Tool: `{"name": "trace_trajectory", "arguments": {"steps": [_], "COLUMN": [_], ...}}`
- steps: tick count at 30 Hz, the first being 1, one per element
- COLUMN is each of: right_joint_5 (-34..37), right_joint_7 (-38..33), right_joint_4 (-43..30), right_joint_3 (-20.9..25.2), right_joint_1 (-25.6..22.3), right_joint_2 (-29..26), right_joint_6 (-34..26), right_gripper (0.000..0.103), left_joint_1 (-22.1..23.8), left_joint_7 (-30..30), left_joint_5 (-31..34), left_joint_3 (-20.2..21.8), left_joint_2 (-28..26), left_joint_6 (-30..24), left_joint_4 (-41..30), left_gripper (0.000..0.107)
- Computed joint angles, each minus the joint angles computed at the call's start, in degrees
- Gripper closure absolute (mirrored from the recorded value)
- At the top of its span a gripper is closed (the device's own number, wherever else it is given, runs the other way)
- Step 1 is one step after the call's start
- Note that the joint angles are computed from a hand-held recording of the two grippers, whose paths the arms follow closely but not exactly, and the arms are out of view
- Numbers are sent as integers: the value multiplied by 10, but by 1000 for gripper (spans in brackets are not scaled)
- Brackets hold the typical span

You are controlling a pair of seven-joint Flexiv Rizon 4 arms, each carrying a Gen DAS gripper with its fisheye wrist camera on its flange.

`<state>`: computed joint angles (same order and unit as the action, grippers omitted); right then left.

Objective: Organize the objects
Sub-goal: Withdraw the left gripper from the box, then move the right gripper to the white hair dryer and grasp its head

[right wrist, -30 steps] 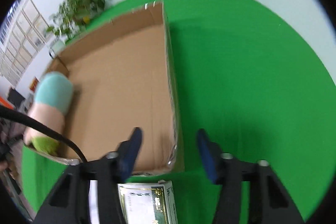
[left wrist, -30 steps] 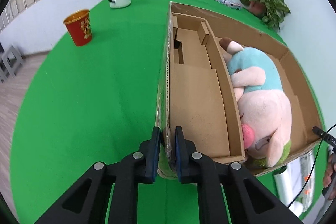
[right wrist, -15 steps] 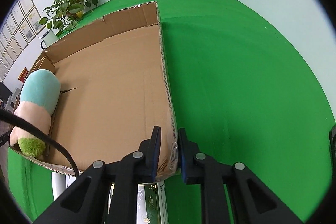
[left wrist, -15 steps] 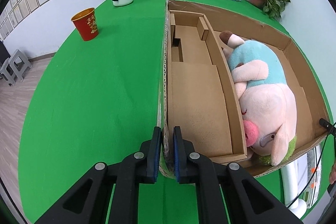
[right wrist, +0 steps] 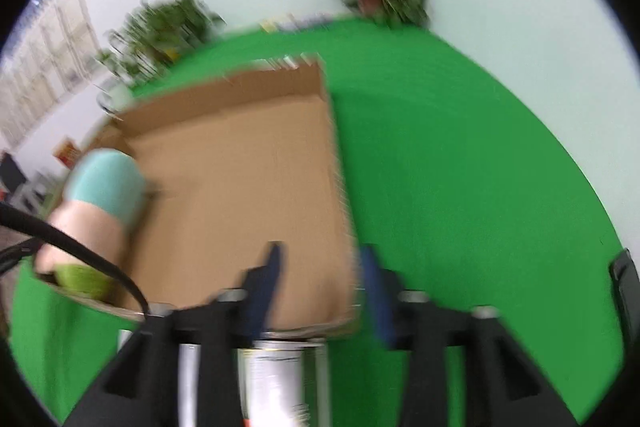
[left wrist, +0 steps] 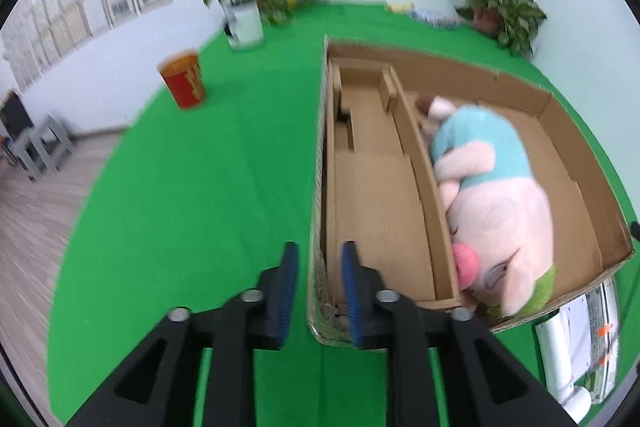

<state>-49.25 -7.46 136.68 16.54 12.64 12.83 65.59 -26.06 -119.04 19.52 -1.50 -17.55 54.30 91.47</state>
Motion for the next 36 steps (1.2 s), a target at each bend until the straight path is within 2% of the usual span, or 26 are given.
{"name": "trace_trajectory", "arguments": {"steps": [1,3,4,5,6,9,15,21,24,27,31,33,36], "right_joint_5": [-33,-96,-97,-89,-86,-106,-112,-137,-110,-66,-64,-65,-52], "right_joint_7": [25,67,64,58,59,88,94,119,99,89,92,93,86], "right_joint_4": [2,2,1,-2,-4,-9,-14,2,10,24,47,51,48], "right_joint_3": [5,22,27,31,37,49,69,79,83,78,73,83,103], "right_joint_1": [-8,-17,-10,-1,7,18,53,76,96,114,113,113,124], "right_joint_2": [8,27,33,34,37,38,44,58,52,56,67,64,51], "right_joint_6": [12,11,4,-3,-9,-12,-53,-62,-86,-70,29,64,56], "right_gripper": [19,18,16,15,15,15,11,11,11,11,11,11,11], "left_joint_1": [-7,-16,-30,-35,-43,-55,-55,-71,-74,-69,-54,-46,-48], "left_joint_7": [-14,-45,-82,-104,-135,-200,-227,-294,-305,-298,-254,-206,-165], "left_joint_5": [19,53,92,115,148,218,239,277,289,271,194,141,98], "left_joint_3": [6,13,21,22,24,12,-36,-65,-76,-81,-81,-82,-80], "left_joint_2": [11,32,46,54,64,90,111,128,134,137,135,129,114], "left_joint_6": [22,65,87,95,106,131,104,78,75,87,158,191,210], "left_joint_4": [7,21,25,26,28,35,38,58,73,96,142,165,180], "left_gripper": [67,38,30,15,8,5,5,5,5,5,5,5,5]}}
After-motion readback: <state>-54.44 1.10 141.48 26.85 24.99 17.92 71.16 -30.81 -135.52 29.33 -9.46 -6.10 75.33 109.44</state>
